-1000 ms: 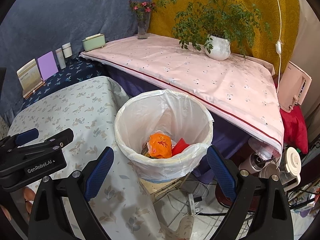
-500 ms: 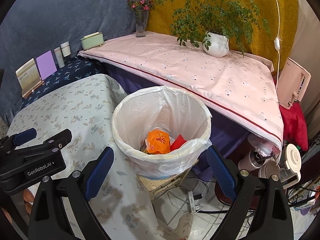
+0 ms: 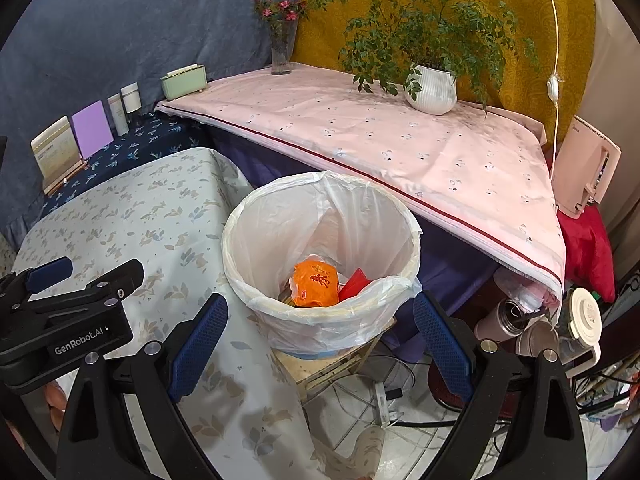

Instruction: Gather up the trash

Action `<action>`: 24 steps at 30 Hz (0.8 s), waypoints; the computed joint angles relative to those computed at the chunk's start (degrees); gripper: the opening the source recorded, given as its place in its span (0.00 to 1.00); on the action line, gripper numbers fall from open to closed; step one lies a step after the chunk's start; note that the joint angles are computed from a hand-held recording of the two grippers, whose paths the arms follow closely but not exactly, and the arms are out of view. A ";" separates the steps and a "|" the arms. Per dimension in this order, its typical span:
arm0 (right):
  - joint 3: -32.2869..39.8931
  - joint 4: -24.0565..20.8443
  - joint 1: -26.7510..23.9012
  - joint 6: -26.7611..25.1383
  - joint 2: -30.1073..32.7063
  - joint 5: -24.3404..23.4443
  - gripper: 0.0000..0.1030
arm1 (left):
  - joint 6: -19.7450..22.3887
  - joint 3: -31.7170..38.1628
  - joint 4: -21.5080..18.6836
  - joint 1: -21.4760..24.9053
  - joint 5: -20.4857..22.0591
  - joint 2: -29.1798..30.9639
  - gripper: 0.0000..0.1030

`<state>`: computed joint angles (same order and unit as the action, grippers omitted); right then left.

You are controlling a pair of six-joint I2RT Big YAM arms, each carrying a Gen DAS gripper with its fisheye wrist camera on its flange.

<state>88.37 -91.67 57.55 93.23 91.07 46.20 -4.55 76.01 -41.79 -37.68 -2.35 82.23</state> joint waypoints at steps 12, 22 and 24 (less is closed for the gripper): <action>0.04 -0.42 0.19 0.55 0.09 0.11 0.87 | -0.29 -0.22 0.15 -0.34 -0.46 -0.21 0.90; -0.11 -0.74 0.37 0.75 0.05 -0.03 0.87 | -0.45 -0.31 0.03 -0.57 -0.12 -0.23 0.90; -0.08 -0.74 0.38 0.79 0.07 -0.03 0.87 | -0.37 -0.32 0.04 -0.76 -0.12 -0.23 0.90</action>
<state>88.30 -92.41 57.93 94.02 91.15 46.18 -4.93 75.69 -41.75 -38.44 -2.47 82.01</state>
